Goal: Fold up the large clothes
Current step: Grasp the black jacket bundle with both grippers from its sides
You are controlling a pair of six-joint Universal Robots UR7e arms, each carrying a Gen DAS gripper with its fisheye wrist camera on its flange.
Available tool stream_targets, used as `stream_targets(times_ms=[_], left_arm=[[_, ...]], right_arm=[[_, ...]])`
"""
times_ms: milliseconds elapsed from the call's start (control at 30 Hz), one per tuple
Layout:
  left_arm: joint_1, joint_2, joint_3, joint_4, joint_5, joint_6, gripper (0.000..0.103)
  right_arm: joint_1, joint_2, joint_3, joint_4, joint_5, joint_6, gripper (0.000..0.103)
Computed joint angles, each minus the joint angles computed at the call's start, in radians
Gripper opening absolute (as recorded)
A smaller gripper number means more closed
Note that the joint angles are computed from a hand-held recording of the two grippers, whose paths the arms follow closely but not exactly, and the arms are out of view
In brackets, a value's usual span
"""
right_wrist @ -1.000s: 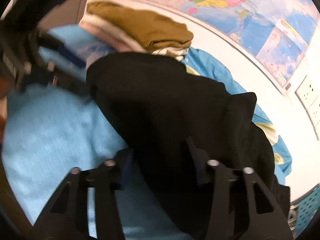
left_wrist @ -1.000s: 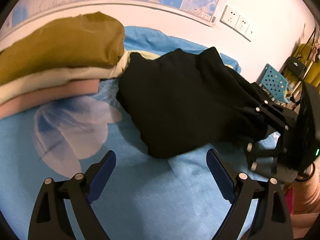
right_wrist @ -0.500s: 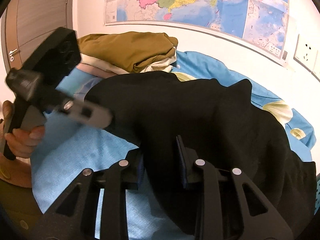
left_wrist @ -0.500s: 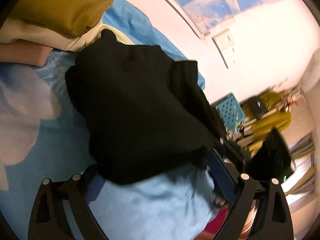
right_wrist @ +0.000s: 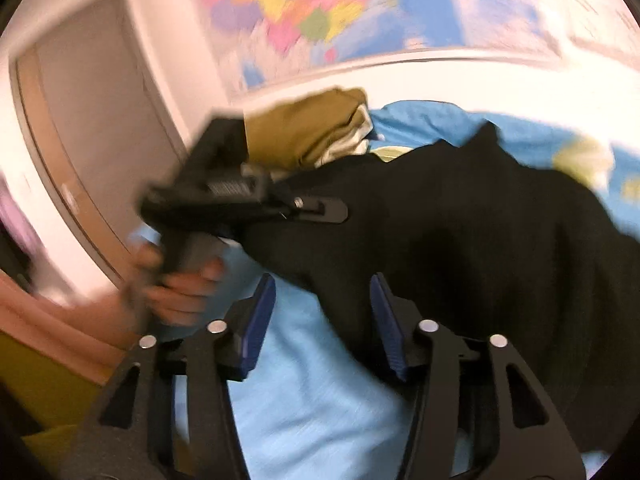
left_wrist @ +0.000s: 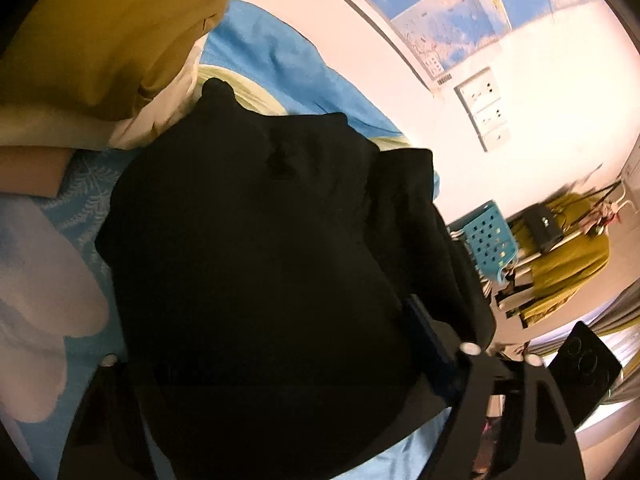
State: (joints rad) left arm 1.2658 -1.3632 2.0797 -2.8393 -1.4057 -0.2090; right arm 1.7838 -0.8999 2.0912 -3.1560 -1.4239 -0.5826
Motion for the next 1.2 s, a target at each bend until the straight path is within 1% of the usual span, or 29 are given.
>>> stream_targets(times_ms=[33,100,167,233,267,333,367,433,467,500,533,567,600,667,700,733,767,800,833,867,900,933,967,1000,1033,1067,1133,1167,1200], left_arm=[[0.004,-0.003,-0.003,0.010,-0.006,0.004,0.067],[0.010,-0.005,-0.006,0.023,-0.007,0.012,0.062],[0.003,-0.008,-0.008,0.038,0.010,0.029,0.061],[-0.009,-0.011,-0.006,0.042,0.030,0.049,0.060],[-0.011,-0.011,-0.007,0.047,0.033,0.060,0.060],[-0.005,-0.003,-0.020,0.061,0.021,0.063,0.066],[0.001,0.001,-0.028,0.072,0.008,0.064,0.070],[0.004,0.007,-0.034,0.081,0.010,0.066,0.071],[0.004,0.008,-0.034,0.080,0.004,0.075,0.076],[0.005,0.010,-0.036,0.083,-0.003,0.087,0.079],[0.003,0.011,-0.035,0.082,0.000,0.091,0.080],[0.003,0.012,-0.036,0.082,-0.005,0.097,0.084],[0.006,0.016,-0.039,0.083,-0.022,0.114,0.091],[0.006,0.025,-0.043,0.081,-0.035,0.125,0.096],[0.001,0.030,-0.045,0.077,-0.022,0.122,0.096],[-0.007,0.036,-0.050,0.080,-0.003,0.126,0.096],[-0.012,0.039,-0.054,0.084,0.009,0.127,0.096],[-0.016,0.041,-0.055,0.084,0.019,0.125,0.093],[-0.025,0.040,-0.051,0.075,0.052,0.122,0.087],[-0.029,0.038,-0.045,0.063,0.074,0.121,0.073],[-0.028,0.036,-0.042,0.054,0.081,0.118,0.067],[-0.017,0.037,-0.045,0.056,0.064,0.106,0.067],[-0.008,0.039,-0.049,0.059,0.048,0.101,0.069],[-0.002,0.041,-0.050,0.051,0.031,0.105,0.075],[0.000,0.043,-0.054,0.059,0.019,0.106,0.078],[-0.006,0.045,-0.055,0.059,0.026,0.110,0.082],[-0.027,0.054,-0.054,0.057,0.069,0.121,0.083],[-0.042,0.059,-0.053,0.056,0.107,0.127,0.081],[-0.056,0.062,-0.052,0.057,0.147,0.126,0.067]], right_arm=[[-0.045,-0.051,0.049,-0.013,0.039,0.059,0.065],[-0.110,-0.118,0.117,-0.041,0.059,0.155,0.071],[-0.168,-0.161,0.172,-0.089,0.056,0.240,0.071],[-0.209,-0.184,0.208,-0.135,0.041,0.314,0.072],[-0.225,-0.188,0.222,-0.158,0.037,0.349,0.077],[-0.239,-0.174,0.218,-0.211,-0.003,0.415,0.079],[-0.244,-0.164,0.209,-0.224,-0.003,0.428,0.079],[-0.232,-0.138,0.190,-0.262,-0.042,0.445,0.077],[-0.220,-0.117,0.176,-0.289,-0.069,0.456,0.077],[-0.215,-0.106,0.171,-0.307,-0.079,0.467,0.078],[-0.199,-0.085,0.156,-0.330,-0.110,0.477,0.078],[-0.182,-0.065,0.140,-0.345,-0.144,0.477,0.079],[-0.173,-0.046,0.124,-0.360,-0.159,0.480,0.083],[-0.149,0.006,0.092,-0.424,-0.188,0.498,0.088],[-0.135,0.028,0.070,-0.430,-0.208,0.508,0.088],[-0.136,0.035,0.064,-0.432,-0.199,0.515,0.088],[-0.141,0.042,0.054,-0.433,-0.166,0.526,0.086],[-0.147,0.043,0.059,-0.457,-0.141,0.529,0.081],[-0.152,0.047,0.060,-0.491,-0.113,0.521,0.080],[-0.157,0.045,0.061,-0.501,-0.086,0.513,0.080],[-0.163,0.039,0.055,-0.469,-0.073,0.511,0.082],[-0.172,0.031,0.039,-0.396,-0.053,0.509,0.086],[-0.174,0.031,0.028,-0.361,-0.053,0.516,0.086],[-0.164,0.037,0.022,-0.366,-0.080,0.506,0.086],[-0.153,0.039,0.008,-0.340,-0.101,0.488,0.086],[-0.147,0.044,-0.001,-0.332,-0.114,0.479,0.086],[-0.129,0.067,-0.027,-0.330,-0.151,0.451,0.085],[-0.122,0.074,-0.037,-0.323,-0.171,0.440,0.075],[-0.116,0.084,-0.051,-0.312,-0.188,0.435,0.060]])
